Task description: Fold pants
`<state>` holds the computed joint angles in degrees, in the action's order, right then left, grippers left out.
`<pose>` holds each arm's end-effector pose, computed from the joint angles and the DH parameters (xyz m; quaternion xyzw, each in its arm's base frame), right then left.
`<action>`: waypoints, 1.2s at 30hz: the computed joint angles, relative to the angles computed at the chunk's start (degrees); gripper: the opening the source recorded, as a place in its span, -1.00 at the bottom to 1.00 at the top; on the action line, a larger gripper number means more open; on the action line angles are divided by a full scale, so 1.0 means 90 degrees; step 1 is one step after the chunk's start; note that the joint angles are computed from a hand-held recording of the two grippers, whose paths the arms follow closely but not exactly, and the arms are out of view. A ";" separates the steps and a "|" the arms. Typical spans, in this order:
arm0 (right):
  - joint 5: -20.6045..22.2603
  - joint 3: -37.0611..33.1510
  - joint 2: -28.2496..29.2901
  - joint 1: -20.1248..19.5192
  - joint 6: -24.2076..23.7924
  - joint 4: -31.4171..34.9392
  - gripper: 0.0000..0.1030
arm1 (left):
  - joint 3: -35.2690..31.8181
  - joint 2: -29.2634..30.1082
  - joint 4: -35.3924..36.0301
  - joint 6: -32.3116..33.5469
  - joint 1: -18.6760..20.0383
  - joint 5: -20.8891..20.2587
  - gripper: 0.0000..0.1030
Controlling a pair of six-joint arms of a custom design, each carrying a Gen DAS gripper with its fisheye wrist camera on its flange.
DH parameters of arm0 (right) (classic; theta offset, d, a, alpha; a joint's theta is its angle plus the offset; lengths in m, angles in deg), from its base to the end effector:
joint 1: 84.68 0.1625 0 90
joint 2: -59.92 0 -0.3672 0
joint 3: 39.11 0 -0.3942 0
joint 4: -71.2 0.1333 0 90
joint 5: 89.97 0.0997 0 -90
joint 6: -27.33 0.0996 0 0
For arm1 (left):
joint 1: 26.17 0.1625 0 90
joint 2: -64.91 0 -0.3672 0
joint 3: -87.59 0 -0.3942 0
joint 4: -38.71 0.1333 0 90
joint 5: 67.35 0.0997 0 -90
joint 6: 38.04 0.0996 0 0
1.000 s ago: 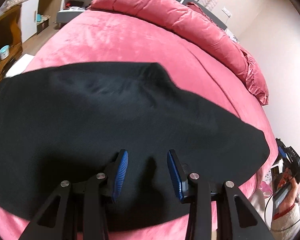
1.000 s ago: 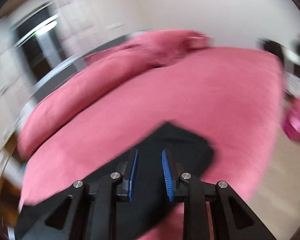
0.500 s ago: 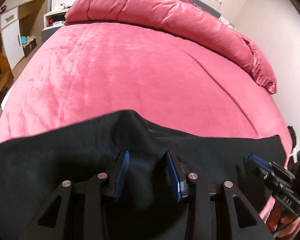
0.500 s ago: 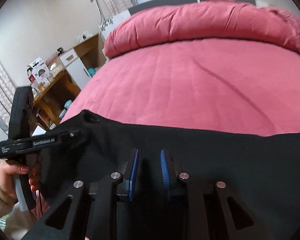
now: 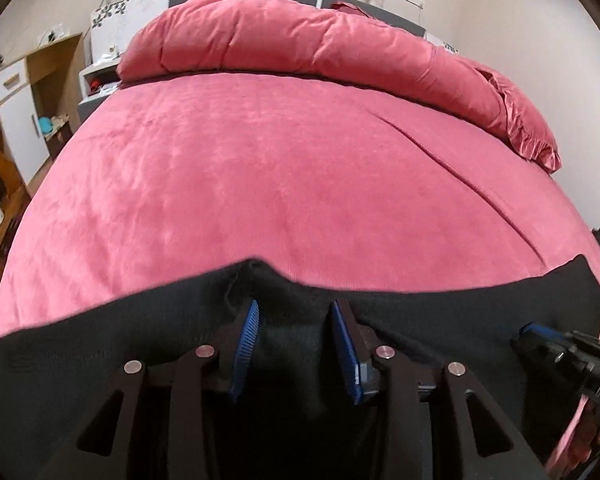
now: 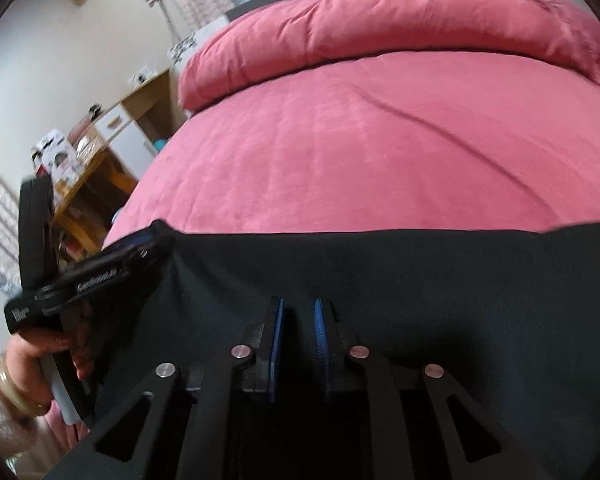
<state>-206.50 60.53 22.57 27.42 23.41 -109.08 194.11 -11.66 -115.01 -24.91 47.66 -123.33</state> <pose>0.3099 -0.5272 0.0044 0.1585 -0.9327 0.2676 0.1827 0.0268 -0.5863 0.3097 0.1492 0.9068 -0.2851 0.2725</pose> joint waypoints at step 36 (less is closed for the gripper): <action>-0.0384 0.3463 -0.3976 -0.2147 0.2782 -0.2741 -0.64 | 0.2136 -0.2780 0.0625 -0.1532 -0.0385 0.0549 -0.07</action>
